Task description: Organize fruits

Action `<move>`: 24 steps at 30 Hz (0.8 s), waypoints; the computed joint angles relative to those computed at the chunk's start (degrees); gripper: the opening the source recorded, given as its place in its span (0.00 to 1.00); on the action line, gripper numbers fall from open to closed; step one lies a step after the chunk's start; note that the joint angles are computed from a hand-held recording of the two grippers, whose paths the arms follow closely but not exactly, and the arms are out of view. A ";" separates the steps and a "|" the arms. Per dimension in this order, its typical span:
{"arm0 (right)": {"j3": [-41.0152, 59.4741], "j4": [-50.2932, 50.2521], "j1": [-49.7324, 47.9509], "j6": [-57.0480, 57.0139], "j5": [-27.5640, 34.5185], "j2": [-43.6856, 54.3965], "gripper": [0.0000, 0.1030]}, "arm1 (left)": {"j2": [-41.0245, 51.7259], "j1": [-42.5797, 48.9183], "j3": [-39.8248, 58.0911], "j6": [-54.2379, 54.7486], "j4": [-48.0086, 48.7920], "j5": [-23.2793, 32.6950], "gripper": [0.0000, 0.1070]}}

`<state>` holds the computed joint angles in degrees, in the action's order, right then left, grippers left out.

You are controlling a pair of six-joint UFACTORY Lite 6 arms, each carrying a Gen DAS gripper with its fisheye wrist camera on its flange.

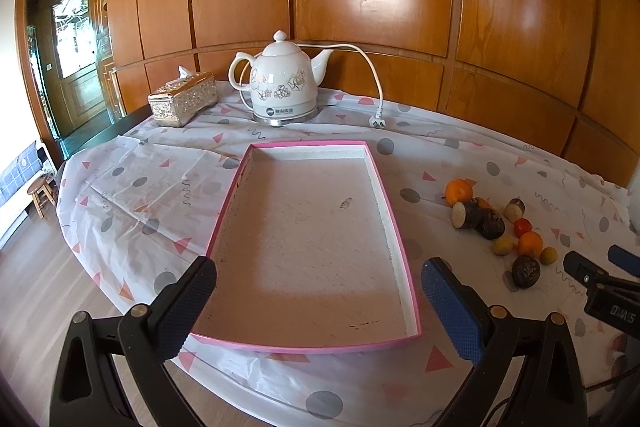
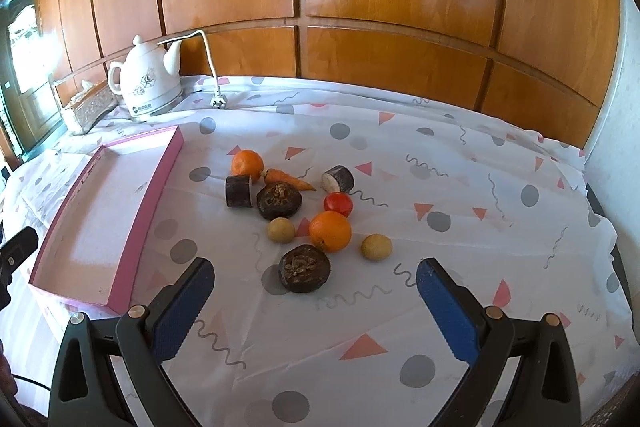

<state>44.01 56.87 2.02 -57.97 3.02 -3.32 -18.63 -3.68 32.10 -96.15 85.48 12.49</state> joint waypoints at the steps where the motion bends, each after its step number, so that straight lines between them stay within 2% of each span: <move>1: 0.19 -0.04 -0.18 -0.12 0.07 0.10 1.00 | 0.04 -0.17 0.00 0.11 -0.12 0.04 0.96; 8: 1.15 4.35 -2.39 -5.53 0.95 1.20 1.00 | 0.37 -1.16 0.37 1.55 -1.71 0.69 0.96; 15: 3.42 1.20 -5.36 -5.57 1.96 2.77 1.00 | 1.29 -2.72 0.88 1.72 -2.21 1.71 0.96; 24: 5.21 2.98 -8.41 -9.67 2.98 4.25 1.00 | 2.21 -4.20 1.35 3.04 -3.43 2.51 0.96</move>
<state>49.21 59.86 -6.40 -67.64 6.00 0.93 -16.42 -7.87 33.45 -93.11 82.04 15.00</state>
